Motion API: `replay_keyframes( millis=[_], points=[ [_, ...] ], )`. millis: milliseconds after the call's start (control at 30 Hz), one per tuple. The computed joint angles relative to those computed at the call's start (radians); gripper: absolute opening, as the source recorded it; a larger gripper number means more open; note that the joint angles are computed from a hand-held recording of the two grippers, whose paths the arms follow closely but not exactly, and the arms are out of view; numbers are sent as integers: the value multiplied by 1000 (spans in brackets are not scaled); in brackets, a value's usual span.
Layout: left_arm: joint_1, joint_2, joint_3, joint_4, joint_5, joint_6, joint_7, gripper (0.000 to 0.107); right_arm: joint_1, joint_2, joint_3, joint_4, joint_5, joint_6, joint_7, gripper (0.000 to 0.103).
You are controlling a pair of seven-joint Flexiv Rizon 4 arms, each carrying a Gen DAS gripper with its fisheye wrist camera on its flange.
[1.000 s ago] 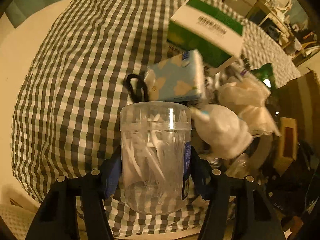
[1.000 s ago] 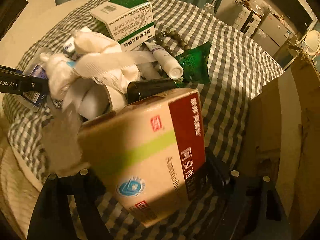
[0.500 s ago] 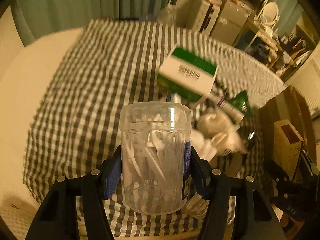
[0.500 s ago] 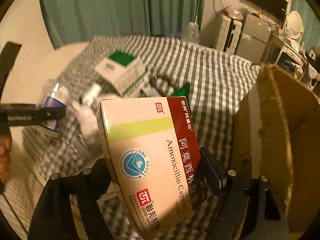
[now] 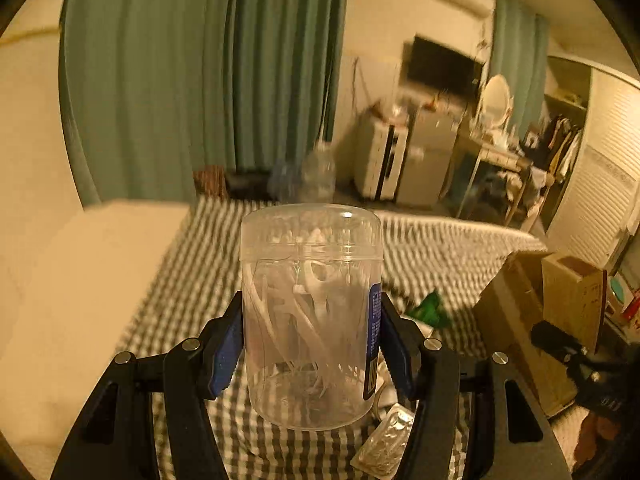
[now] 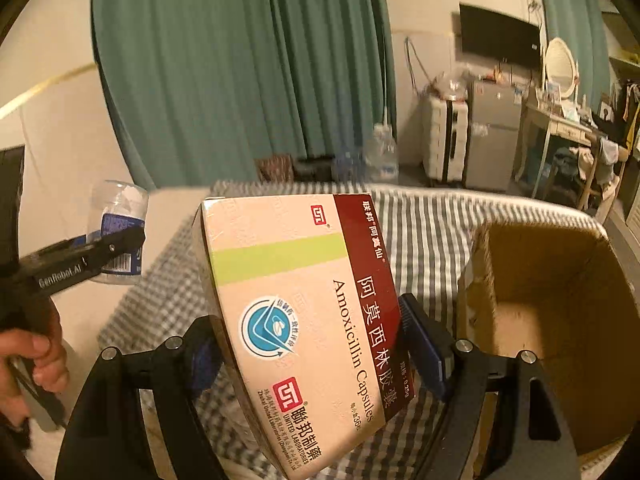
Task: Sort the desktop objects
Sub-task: 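Lift and carry the tub and Amoxicillin box over the open cardboard box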
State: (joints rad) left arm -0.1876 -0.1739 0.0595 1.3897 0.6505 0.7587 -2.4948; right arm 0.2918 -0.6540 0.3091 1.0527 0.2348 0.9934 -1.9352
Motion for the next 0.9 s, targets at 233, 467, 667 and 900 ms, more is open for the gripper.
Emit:
replay_keyframes(
  millis=[233,467,667,900],
  points=[
    [-21,42,-15,4,90,-11,-33,63,-19,75,31,74,56,64,-58,78],
    [-40,43,-42,-42,140,-64,-46,63,-43,107,61,100,94,151,-141,78],
    [-81,-1,-62,-163,175,-114,-2,63,-70,121,74,80,126,178,-177,78],
    [-126,-92,-44,-321,104,-120,57,63,-114,129,71,28,173,186,-185,78]
  ],
)
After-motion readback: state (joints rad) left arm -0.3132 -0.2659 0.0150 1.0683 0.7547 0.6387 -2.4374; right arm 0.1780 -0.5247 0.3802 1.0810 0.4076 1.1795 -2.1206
